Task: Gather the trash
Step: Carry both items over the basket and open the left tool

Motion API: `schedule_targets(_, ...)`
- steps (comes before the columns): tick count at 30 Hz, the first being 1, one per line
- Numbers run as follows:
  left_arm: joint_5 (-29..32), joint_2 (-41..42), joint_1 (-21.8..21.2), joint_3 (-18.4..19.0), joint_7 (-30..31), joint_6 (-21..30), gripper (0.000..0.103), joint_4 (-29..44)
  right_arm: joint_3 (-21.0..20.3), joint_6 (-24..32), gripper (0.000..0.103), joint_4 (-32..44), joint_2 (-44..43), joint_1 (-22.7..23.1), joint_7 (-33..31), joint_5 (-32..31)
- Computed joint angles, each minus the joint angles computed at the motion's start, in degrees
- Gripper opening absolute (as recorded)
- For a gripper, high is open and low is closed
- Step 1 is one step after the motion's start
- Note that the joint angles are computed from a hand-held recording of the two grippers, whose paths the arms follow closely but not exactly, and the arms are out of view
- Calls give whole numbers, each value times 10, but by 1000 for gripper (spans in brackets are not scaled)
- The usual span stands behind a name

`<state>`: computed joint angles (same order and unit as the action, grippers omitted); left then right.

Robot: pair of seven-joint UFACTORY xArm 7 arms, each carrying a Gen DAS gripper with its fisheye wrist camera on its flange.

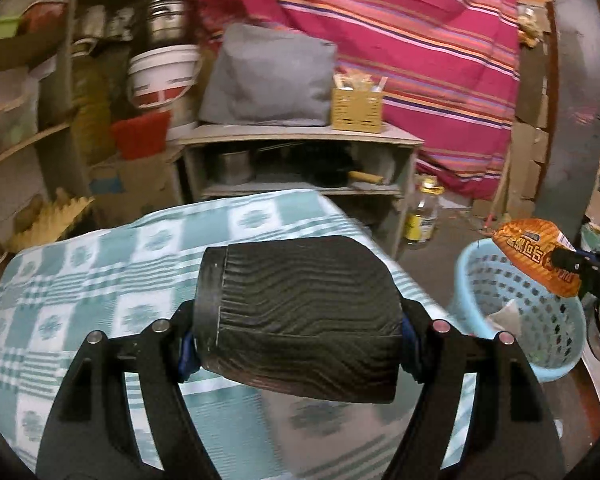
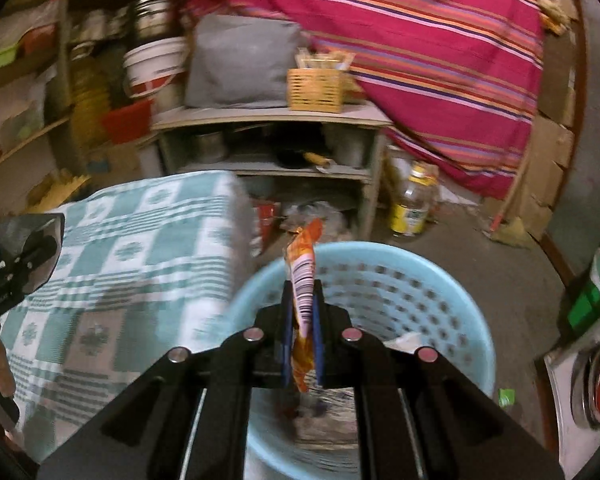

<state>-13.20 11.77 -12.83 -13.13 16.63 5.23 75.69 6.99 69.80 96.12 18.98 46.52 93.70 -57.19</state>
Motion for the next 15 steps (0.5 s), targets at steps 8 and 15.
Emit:
schedule_targets(8,22,37,-58,-12,-44,-1,73,30,31,-1,8,-118,-83,-37,48,7)
schedule_targets(15,68,74,-109,-15,-80,-3,73,61,53,4,8,-159,-110,-58,57,12)
